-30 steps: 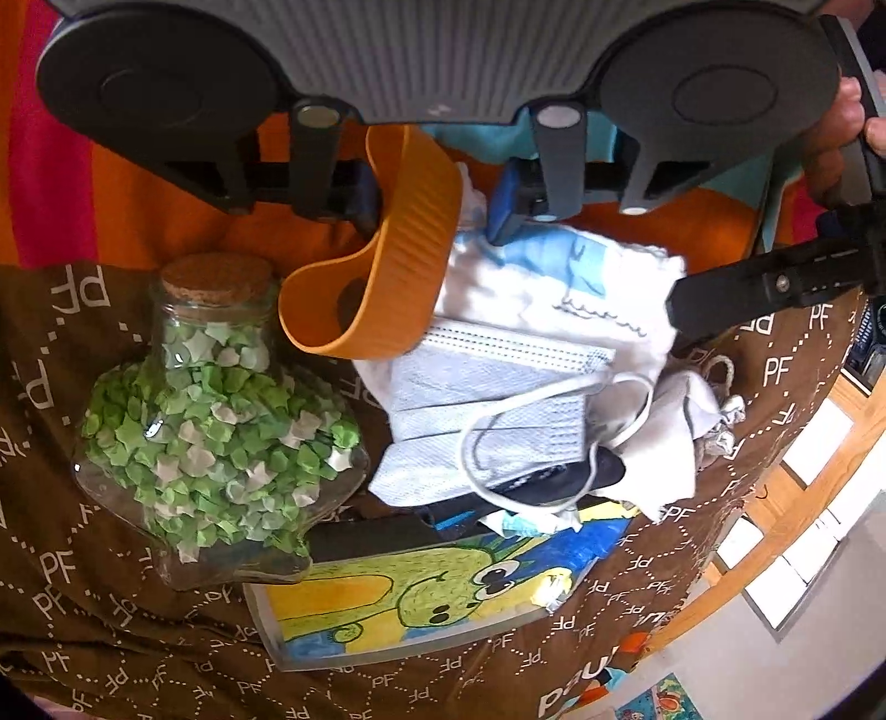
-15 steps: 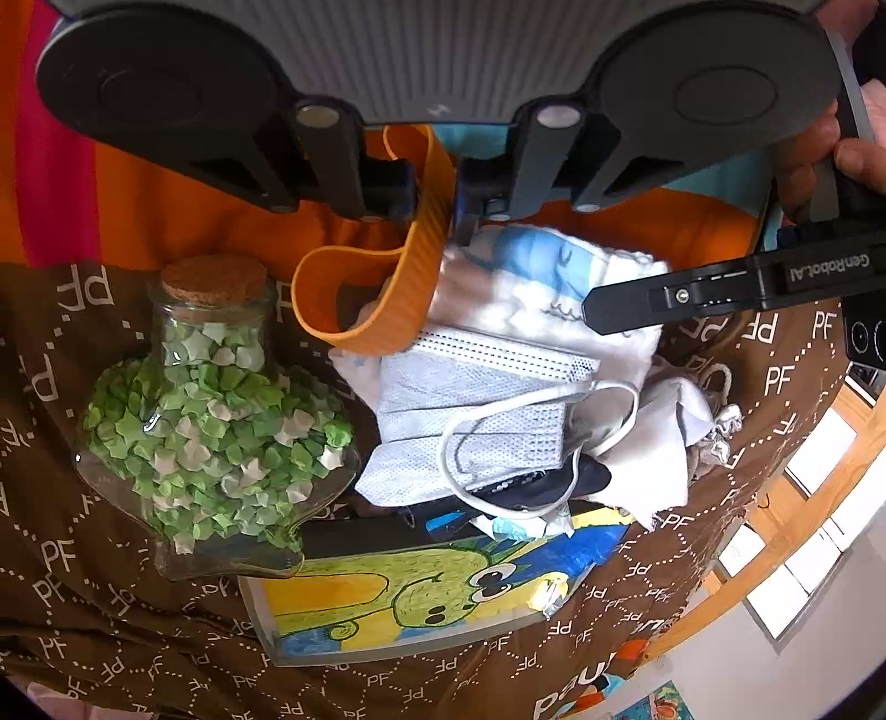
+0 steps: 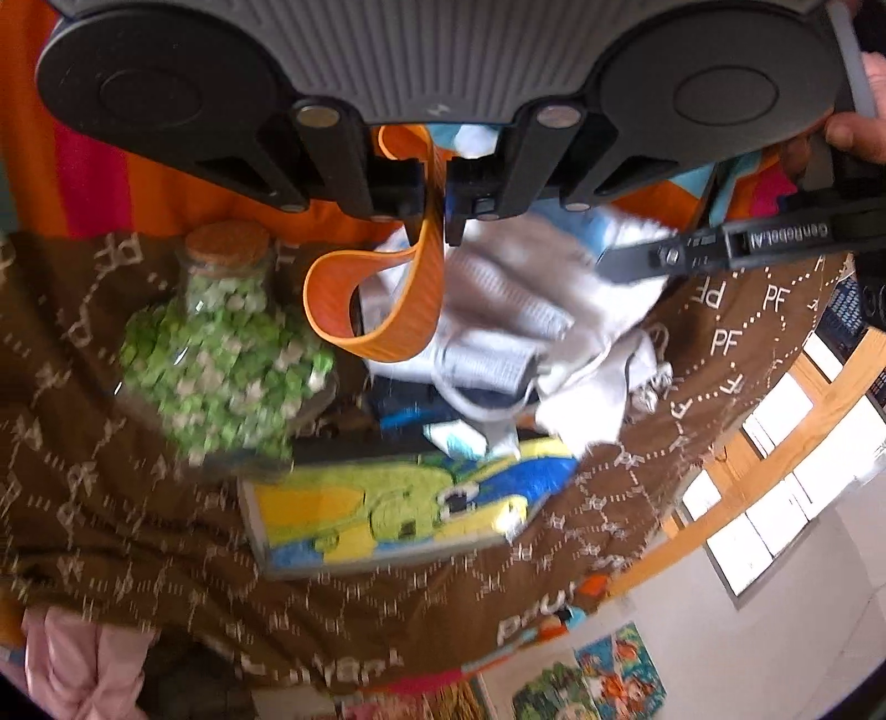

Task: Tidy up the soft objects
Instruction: 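Carry the white cloth and orange strap onto the framed painting and open both grippers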

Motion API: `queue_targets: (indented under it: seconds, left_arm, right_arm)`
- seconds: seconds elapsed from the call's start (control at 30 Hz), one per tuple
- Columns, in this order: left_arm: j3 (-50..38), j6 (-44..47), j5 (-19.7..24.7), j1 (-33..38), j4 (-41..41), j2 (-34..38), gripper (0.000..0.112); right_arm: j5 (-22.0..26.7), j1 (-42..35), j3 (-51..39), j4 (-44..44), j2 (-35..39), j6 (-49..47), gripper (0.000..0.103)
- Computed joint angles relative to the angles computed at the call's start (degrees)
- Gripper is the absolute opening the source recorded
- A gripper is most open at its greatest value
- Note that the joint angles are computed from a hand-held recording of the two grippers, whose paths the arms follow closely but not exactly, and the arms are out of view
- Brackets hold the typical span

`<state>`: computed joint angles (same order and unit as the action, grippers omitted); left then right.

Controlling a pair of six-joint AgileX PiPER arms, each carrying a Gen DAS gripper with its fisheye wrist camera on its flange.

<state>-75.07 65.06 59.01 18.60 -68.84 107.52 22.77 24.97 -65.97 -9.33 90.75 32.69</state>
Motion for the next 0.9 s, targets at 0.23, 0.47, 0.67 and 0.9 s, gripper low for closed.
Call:
queue_targets:
  seconds: [0.23,0.47,0.67,0.9]
  left_arm:
    - [10.41,4.78,-6.22,2.19,0.33,-10.63,0.009]
    - [20.5,16.73,-15.47,1.56,-4.21,-22.98,0.008]
    - [26.31,26.27,-19.46,0.46,-9.83,-30.82,0.008]
    - [26.34,24.29,-15.29,2.82,-11.44,-34.59,0.008]
  right_arm:
    - [-4.26,2.36,3.25,-14.62,-3.91,14.01,0.007]
    - [-5.72,5.59,3.96,-27.2,-5.36,26.39,0.007]
    - [-7.26,8.04,5.69,-42.67,-7.43,42.13,0.007]
    - [-4.57,10.49,4.97,-54.59,-9.04,55.65,0.007]
